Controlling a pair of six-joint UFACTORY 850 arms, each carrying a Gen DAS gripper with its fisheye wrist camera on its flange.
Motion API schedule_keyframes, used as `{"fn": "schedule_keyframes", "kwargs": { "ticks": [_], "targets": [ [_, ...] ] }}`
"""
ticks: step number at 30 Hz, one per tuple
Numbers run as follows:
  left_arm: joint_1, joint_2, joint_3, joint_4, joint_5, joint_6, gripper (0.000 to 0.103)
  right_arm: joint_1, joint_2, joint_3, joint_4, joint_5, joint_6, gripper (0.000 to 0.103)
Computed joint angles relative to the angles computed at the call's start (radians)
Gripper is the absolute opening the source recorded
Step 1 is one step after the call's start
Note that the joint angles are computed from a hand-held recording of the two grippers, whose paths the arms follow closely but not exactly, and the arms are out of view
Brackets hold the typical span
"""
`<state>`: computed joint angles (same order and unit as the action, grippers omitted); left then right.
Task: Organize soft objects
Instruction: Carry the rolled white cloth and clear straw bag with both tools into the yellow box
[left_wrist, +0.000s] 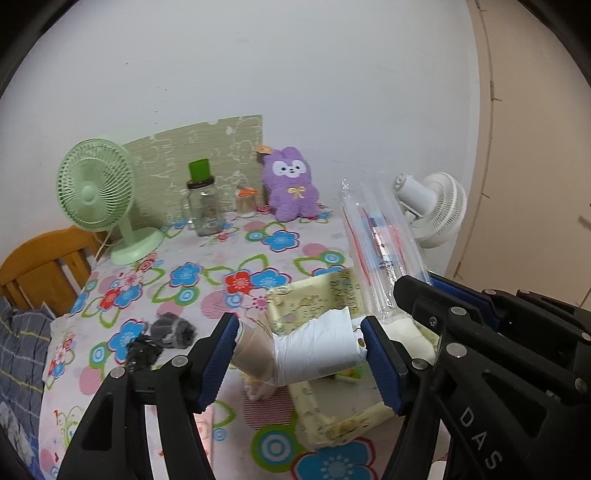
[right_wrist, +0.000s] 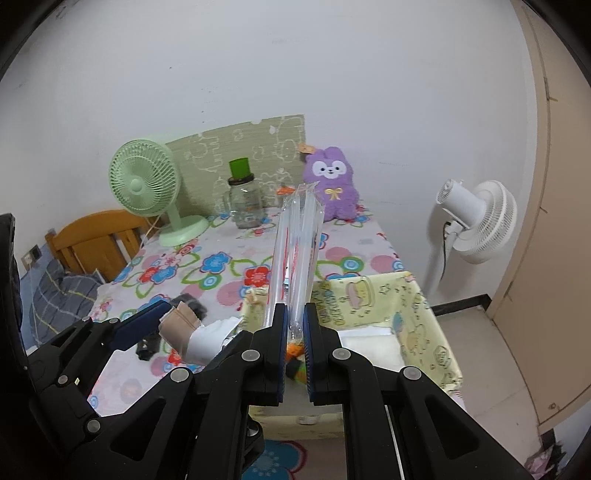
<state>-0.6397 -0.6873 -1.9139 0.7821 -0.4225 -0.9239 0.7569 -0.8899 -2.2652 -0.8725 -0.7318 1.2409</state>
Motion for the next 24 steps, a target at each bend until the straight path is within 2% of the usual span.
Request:
{"fn": "schedule_keyframes", "kwargs": {
  "ticks": [8, 17, 24],
  "targets": [
    [-0.016, -0.057, -0.075, -0.117, -0.002, 0.133, 0.070, -0.024, 0.063, 0.123, -0.036, 0.017, 0.067, 0.011],
    [-0.025, -0.133, -0.169, -0.243, -0.043, 0.275, 0.072, -0.046, 0.084, 0.183, -0.010, 0.027, 0.073, 0.011],
    [-0.032, -0.193, -0.245, -0.280, -0.106, 0.331, 0.082, -0.064, 0.080, 0.200, 0.064, 0.035, 0.040, 0.011]
  ]
}}
